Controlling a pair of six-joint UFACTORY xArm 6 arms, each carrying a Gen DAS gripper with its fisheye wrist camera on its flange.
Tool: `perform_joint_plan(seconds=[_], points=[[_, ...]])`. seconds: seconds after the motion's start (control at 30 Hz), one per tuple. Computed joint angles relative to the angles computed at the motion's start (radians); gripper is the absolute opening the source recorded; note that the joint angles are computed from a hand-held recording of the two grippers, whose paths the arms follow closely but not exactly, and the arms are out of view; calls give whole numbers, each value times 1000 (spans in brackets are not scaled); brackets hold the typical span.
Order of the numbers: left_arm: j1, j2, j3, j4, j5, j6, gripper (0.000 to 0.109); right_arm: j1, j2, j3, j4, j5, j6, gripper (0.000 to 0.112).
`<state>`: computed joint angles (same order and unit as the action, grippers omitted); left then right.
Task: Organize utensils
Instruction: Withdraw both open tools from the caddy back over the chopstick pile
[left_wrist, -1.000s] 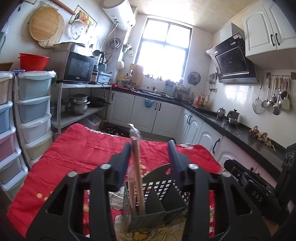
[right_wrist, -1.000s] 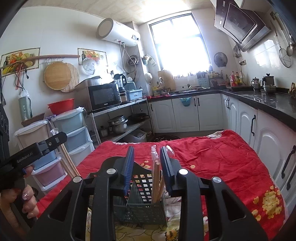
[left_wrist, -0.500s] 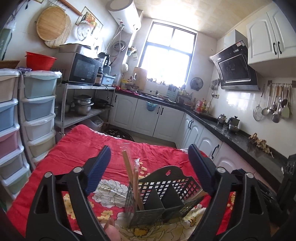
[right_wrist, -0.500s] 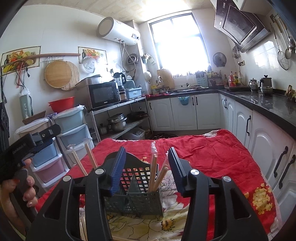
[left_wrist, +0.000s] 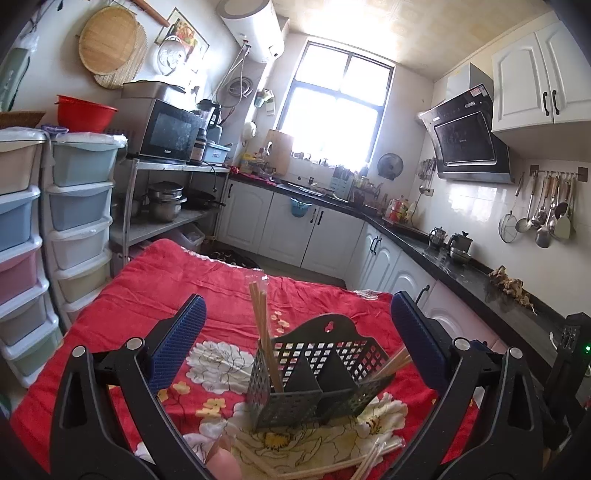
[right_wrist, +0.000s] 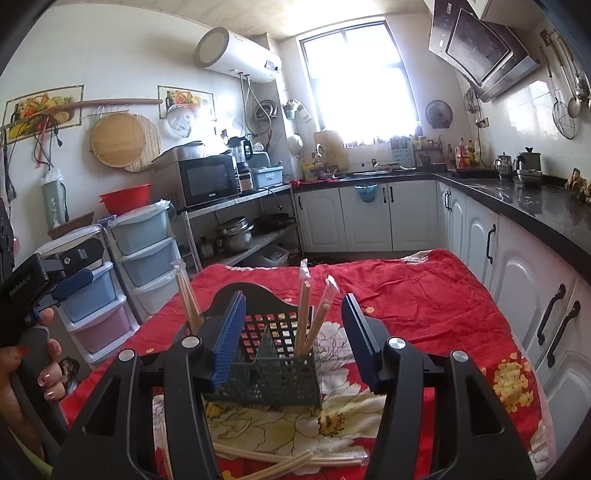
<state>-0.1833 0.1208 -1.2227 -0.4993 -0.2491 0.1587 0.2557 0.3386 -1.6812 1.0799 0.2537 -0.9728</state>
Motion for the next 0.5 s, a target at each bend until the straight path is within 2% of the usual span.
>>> perform_joint_plan(seconds=[0.33, 0.4, 0.5], points=[[24, -44, 89, 93, 0, -129, 92, 1, -58, 76, 14, 23, -18, 54], [41, -55, 115, 177, 0, -214, 92, 2, -66, 87, 15, 27, -19, 54], [48, -67, 138, 212, 2, -256, 92, 4, -77, 108, 25, 28, -28, 54]])
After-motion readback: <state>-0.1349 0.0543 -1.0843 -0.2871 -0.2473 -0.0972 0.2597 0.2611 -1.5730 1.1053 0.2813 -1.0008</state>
